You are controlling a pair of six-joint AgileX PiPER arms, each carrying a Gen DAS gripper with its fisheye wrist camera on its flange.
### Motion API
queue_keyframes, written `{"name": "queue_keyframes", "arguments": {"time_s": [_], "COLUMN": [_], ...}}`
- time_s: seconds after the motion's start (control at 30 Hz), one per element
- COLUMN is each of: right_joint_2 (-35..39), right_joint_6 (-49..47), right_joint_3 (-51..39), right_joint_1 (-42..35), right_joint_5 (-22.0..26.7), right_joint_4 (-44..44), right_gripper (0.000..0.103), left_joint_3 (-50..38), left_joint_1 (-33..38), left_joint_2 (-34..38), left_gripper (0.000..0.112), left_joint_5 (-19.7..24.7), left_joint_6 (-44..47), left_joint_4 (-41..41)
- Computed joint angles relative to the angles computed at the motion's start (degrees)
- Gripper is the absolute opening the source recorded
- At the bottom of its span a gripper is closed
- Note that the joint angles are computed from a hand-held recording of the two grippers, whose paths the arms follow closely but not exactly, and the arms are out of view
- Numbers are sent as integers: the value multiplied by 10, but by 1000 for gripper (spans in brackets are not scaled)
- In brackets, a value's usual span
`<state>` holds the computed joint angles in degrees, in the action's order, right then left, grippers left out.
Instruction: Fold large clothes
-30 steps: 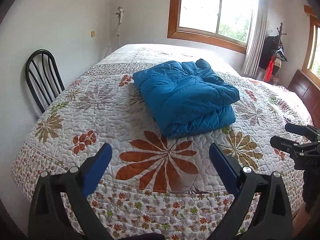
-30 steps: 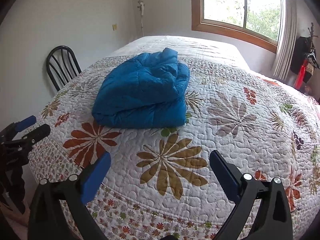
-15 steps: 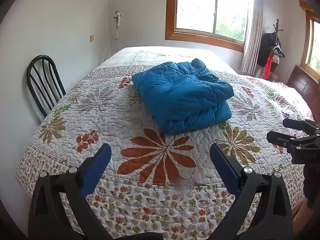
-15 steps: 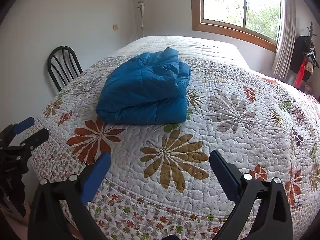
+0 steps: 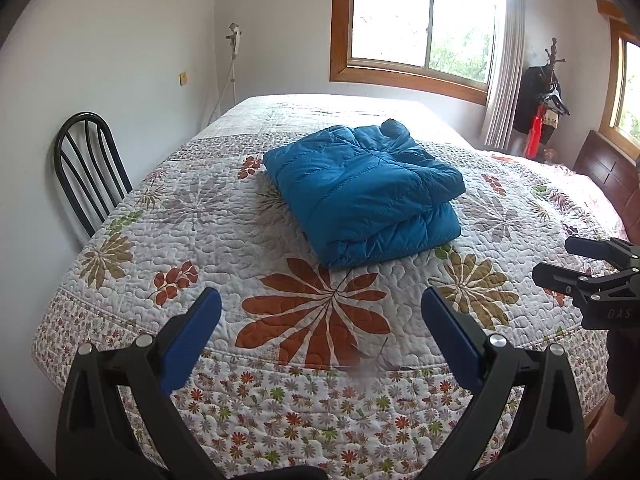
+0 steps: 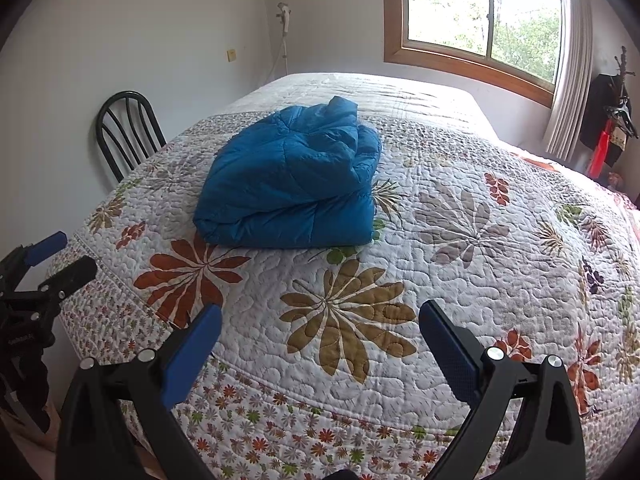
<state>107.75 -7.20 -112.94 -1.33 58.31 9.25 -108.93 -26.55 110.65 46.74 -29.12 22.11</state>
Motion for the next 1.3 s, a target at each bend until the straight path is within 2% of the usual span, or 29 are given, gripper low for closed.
{"name": "queue_keyframes", "arguments": {"time_s": [1.3], "right_joint_2": [1], "right_joint_6": [-3], "right_joint_3": [2], "right_joint_1": [0], "right_joint_5": [-2], "right_joint_4": [-4], "right_gripper": [99], "left_joint_3": [-8], "left_joint_1": [5], "left_joint_2": [9], "left_gripper": [99], "left_joint_5": [2], "left_joint_6": [6], "left_joint_4": [-11]}}
